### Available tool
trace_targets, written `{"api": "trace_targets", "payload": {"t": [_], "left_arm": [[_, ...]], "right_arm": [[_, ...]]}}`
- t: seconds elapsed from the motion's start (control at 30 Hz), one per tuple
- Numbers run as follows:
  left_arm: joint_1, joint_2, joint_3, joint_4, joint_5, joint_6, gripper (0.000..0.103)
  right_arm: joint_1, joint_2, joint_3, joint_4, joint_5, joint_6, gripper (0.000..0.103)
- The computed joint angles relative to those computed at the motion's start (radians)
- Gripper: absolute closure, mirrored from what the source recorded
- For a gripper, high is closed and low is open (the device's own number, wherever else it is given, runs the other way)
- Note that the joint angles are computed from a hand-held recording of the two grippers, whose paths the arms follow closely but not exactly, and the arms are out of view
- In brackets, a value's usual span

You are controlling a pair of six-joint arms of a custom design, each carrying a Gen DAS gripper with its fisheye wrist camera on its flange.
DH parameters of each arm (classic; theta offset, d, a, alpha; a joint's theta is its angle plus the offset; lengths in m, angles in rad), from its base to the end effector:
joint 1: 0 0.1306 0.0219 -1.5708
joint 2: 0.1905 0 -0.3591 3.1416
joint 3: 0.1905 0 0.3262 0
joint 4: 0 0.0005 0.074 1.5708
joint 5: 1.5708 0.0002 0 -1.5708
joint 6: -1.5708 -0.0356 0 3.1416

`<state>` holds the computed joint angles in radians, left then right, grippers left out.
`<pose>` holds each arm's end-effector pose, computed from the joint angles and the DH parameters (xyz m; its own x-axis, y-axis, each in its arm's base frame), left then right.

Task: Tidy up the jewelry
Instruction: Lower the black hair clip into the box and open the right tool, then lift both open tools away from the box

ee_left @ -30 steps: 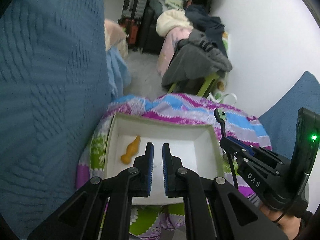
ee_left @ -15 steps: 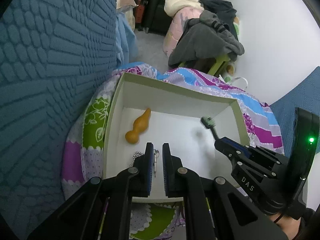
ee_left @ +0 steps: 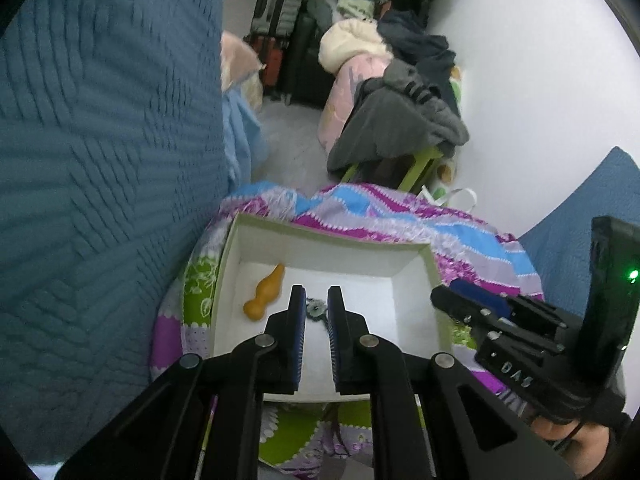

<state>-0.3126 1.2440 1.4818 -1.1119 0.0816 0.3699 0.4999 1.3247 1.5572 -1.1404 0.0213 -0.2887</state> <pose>0.3417 -0.1140 0.4791 -0.8092 -0.1171 -0.5757 0.0684 0.9545 -0.2903 0.3399 0.1842 0.4778 -0.7963 -0.1106 -0.5947 -0.2514 0.9547 0.1591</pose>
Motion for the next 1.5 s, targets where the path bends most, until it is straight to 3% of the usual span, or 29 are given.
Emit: {"api": "trace_targets", "payload": {"t": [0.03,0.1,0.17,0.3,0.4,0.63,0.73,1.1,1.33,1.5], "left_arm": [[-0.009,-0.006,0.017,-0.009,-0.011,0.006,0.079],[-0.026,-0.03,0.041,0.0,-0.021,0.029,0.048],[-0.054,-0.04,0.085,-0.011,-0.068,0.042,0.036],[-0.111,-0.034,0.2,-0.065,-0.14,0.039,0.034],[-0.164,-0.026,0.278,-0.1,-0.212,0.043,0.021],[-0.283,0.002,0.417,-0.177,-0.367,0.063,0.018],[-0.337,0.022,0.46,-0.209,-0.445,0.076,0.018],[-0.474,0.012,0.422,-0.185,-0.504,0.148,0.017],[-0.56,0.023,0.384,-0.172,-0.582,0.197,0.017],[-0.592,0.022,0.323,-0.13,-0.578,0.24,0.017]], "right_arm": [[-0.002,-0.012,0.021,-0.01,0.006,0.007,0.08],[-0.008,-0.027,0.047,-0.022,0.009,0.016,0.08],[-0.016,-0.052,0.081,-0.029,0.011,0.032,0.08],[-0.031,-0.085,0.146,-0.056,0.019,0.055,0.08],[-0.045,-0.102,0.199,-0.085,0.021,0.072,0.08],[-0.09,-0.164,0.251,-0.098,0.039,0.096,0.072],[-0.108,-0.202,0.243,-0.094,0.052,0.109,0.056],[-0.219,-0.344,0.133,-0.079,0.043,0.144,0.007],[-0.319,-0.424,0.029,-0.064,-0.013,0.184,0.003],[-0.389,-0.47,-0.044,-0.057,-0.062,0.214,0.003]]}}
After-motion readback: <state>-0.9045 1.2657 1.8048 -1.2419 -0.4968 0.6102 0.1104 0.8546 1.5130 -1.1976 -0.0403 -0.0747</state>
